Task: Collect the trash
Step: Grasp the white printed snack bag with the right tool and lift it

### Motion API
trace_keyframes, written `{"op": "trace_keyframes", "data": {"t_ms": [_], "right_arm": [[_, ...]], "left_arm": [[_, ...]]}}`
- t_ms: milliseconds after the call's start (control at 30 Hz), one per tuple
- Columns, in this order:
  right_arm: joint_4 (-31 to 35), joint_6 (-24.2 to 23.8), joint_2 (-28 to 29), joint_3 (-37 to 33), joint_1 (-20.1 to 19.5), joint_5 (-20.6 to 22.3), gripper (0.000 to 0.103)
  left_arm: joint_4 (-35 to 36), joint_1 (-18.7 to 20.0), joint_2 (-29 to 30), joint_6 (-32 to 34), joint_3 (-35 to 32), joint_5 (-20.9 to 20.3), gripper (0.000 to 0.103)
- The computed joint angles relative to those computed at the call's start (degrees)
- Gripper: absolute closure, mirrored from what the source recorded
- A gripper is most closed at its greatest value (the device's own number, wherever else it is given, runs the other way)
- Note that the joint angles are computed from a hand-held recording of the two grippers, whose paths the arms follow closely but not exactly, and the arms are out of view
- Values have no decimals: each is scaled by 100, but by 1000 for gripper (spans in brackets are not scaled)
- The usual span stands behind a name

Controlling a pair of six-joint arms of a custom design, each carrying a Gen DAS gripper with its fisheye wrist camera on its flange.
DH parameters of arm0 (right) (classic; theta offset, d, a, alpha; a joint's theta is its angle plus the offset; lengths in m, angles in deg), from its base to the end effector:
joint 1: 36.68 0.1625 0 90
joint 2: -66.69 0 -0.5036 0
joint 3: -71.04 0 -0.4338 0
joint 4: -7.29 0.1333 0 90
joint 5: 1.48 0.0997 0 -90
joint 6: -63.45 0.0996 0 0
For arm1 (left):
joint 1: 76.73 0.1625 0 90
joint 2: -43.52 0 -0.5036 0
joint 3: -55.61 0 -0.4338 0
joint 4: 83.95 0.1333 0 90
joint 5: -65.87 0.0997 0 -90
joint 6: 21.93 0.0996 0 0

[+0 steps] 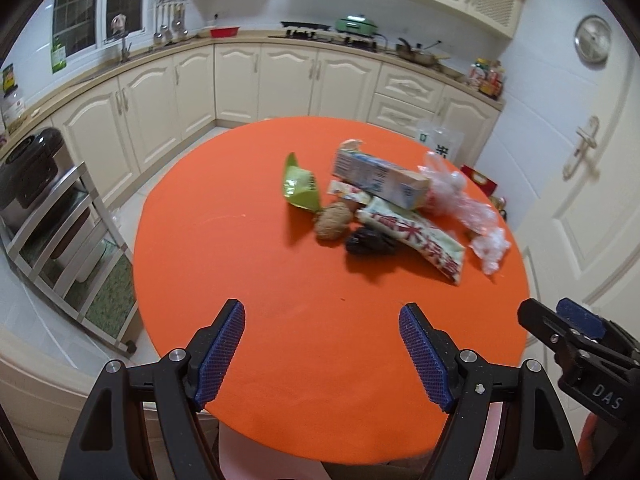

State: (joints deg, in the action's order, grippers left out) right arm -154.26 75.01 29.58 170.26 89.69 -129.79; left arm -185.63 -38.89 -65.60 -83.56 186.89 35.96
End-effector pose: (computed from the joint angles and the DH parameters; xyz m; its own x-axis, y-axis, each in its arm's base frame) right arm 0.4820 -0.5339 0.0222 -0.7953 -0.2165 0.5662 -0.4344 0.8550 -0.2832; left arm -0.1226 -0.3733 0.4077 -0.7695 -0.2977 -0.5651 0.2094 0.7182 -0.6636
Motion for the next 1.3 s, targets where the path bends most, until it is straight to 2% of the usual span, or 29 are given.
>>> {"op": "trace_keyframes", "data": {"t_ms": [267, 400, 633, 700, 800, 967, 1133, 1300], "right_arm": [[709, -286, 634, -862, -118, -64, 26], [1089, -447, 1013, -1326, -176, -362, 26], [1675, -703, 1567, -1995, -303, -651, 26], [1729, -796, 1698, -2130, -304, -848, 34], [1525, -983, 1781, -2203, -300, -972, 37], [1260, -1372, 1912, -2263, -223, -1364, 64], [892, -1404, 1754, -2098, -235, -1034, 73], [794, -1080, 1331, -1738, -327, -424, 81]], "left_arm": [[-1129, 816, 322, 1161, -194, -186, 28], [-1941, 1313, 644, 1898, -311, -388, 28], [-2684, 1929, 1088, 2565, -541, -706, 28], [-2737, 2064, 1192, 2630, -619, -768, 28], [-2781, 2178, 1275, 2713, -670, -844, 28], [-2760, 2254, 1321, 2709, -715, -935, 28], [-2662, 2308, 1317, 2668, -777, -1053, 28], [-2584, 2215, 1164, 2648, -740, -1130, 28]]}}
